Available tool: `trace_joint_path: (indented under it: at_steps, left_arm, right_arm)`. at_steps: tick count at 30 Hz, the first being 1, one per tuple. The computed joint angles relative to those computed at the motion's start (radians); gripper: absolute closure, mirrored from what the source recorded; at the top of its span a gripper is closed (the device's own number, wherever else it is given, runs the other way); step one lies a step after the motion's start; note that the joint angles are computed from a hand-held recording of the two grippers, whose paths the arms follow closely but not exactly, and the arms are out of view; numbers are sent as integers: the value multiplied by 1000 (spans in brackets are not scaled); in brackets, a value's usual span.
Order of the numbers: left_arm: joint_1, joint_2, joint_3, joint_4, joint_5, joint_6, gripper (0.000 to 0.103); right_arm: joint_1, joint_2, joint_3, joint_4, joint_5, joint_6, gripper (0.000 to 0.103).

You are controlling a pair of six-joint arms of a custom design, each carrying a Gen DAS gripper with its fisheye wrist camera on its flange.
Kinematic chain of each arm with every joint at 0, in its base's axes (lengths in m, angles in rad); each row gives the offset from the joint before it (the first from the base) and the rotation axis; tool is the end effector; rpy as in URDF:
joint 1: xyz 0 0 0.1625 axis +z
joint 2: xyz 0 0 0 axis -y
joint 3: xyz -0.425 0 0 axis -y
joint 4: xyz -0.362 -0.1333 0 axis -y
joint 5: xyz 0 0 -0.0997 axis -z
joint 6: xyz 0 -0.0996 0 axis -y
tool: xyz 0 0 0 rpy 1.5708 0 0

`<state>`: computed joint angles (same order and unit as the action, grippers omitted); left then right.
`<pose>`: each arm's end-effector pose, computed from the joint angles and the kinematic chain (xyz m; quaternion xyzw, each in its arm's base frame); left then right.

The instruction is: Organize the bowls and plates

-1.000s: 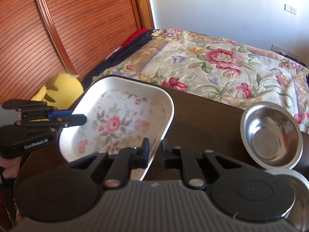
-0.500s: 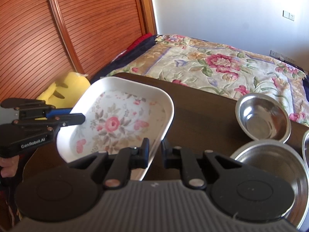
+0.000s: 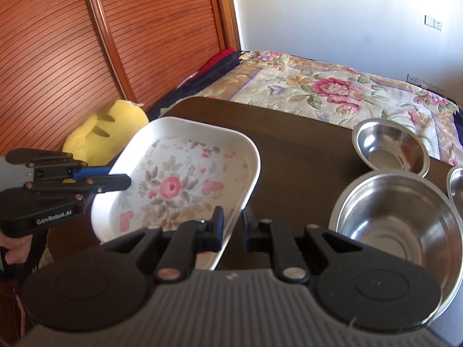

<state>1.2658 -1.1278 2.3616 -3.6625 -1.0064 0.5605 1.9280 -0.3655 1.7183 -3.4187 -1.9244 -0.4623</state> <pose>0.0486 -0.4669 0.2252 0.2611 0.8415 -0.3639 0.3021 0.3049 -0.5345 -0.0739 0.3407 -0.8926 0.2319 0.1830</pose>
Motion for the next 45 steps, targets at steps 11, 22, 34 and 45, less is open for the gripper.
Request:
trace_joint_path:
  at_steps: [11,22,34,45]
  left_arm:
    - [36,-23,63,7,-36,-40,91]
    - [29,-45,126,-40,-21,-32,91]
    - [31,-25,158,-89,0,-12,91]
    - [41,-13,149,-87,13,-14,91]
  right_arm:
    - [-16,-3,65,-8,31,9,88]
    - [-16,-10,118,-13,57,1,88]
    - [-21,-9,132,-14,71,-12,88]
    - [-1,7,135,-65,44,-57,86]
